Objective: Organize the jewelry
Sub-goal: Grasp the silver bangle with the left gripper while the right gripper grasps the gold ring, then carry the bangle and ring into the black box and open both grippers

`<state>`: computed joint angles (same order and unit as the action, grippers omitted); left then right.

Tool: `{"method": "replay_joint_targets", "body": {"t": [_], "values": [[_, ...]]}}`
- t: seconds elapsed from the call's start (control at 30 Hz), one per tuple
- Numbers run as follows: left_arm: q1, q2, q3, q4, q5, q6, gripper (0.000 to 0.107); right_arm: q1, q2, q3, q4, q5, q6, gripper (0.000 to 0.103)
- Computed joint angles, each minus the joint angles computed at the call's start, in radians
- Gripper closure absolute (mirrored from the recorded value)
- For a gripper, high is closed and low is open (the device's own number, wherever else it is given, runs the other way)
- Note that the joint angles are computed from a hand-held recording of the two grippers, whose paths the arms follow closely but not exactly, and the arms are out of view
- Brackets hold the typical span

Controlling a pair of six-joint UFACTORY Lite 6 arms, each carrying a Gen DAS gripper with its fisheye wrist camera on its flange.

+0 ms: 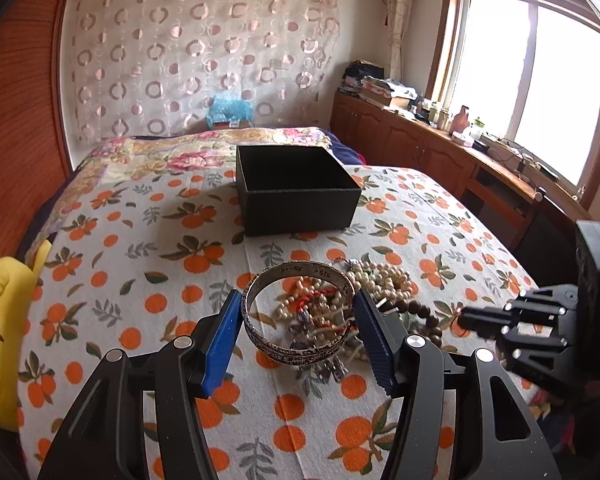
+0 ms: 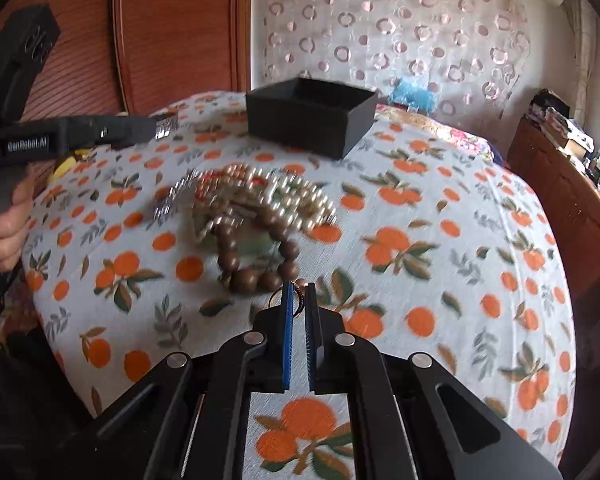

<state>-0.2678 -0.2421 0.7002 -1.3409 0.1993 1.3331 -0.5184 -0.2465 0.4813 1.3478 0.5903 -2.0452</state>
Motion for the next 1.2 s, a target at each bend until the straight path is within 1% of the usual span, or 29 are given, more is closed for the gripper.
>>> {"method": "replay_joint_targets", "body": {"t": [0.2, 0.37, 0.47, 0.6, 0.67, 0.7, 0.83, 0.9, 0.97, 1.0, 1.07, 1.13, 1.2], "values": [[0.013, 0.072, 0.090, 0.007, -0.004, 0.004, 0.052, 0.113, 0.107, 0.181, 0.054, -0.048, 0.033, 0.097], [0.017, 0.166, 0.214, 0.136, -0.020, -0.112, 0.052, 0.211, 0.299, 0.413, 0.086, -0.096, 0.097, 0.097], [0.014, 0.222, 0.283, 0.228, -0.031, -0.197, 0.052, 0.252, 0.430, 0.575, 0.056, -0.131, 0.182, 0.097], [0.012, 0.306, 0.375, 0.331, -0.043, -0.295, 0.052, 0.269, 0.568, 0.770, -0.045, -0.102, 0.356, 0.096], [0.002, 0.364, 0.432, 0.437, -0.068, -0.398, 0.052, 0.282, 0.632, 0.865, -0.100, -0.097, 0.435, 0.096], [-0.003, 0.404, 0.473, 0.532, -0.078, -0.490, 0.052, 0.289, 0.666, 0.916, -0.140, -0.092, 0.485, 0.096], [-0.004, 0.502, 0.576, 0.690, -0.075, -0.649, 0.052, 0.302, 0.755, 1.058, -0.230, -0.054, 0.603, 0.096], [-0.009, 0.542, 0.629, 0.802, -0.060, -0.763, 0.052, 0.306, 0.787, 1.106, -0.253, -0.030, 0.636, 0.096], [-0.014, 0.574, 0.672, 0.870, -0.045, -0.834, 0.052, 0.309, 0.814, 1.137, -0.271, -0.016, 0.659, 0.096], [-0.019, 0.588, 0.694, 0.931, -0.039, -0.896, 0.052, 0.308, 0.827, 1.152, -0.279, -0.013, 0.674, 0.094], [-0.026, 0.627, 0.745, 1.005, -0.025, -0.972, 0.052, 0.297, 0.858, 1.186, -0.279, 0.017, 0.693, 0.083], [-0.031, 0.655, 0.782, 1.025, -0.011, -0.997, 0.052, 0.281, 0.894, 1.231, -0.286, 0.055, 0.730, 0.080], [-0.040, 0.681, 0.815, 1.073, -0.003, -1.047, 0.052, 0.273, 0.906, 1.249, -0.290, 0.061, 0.748, 0.079]]}}
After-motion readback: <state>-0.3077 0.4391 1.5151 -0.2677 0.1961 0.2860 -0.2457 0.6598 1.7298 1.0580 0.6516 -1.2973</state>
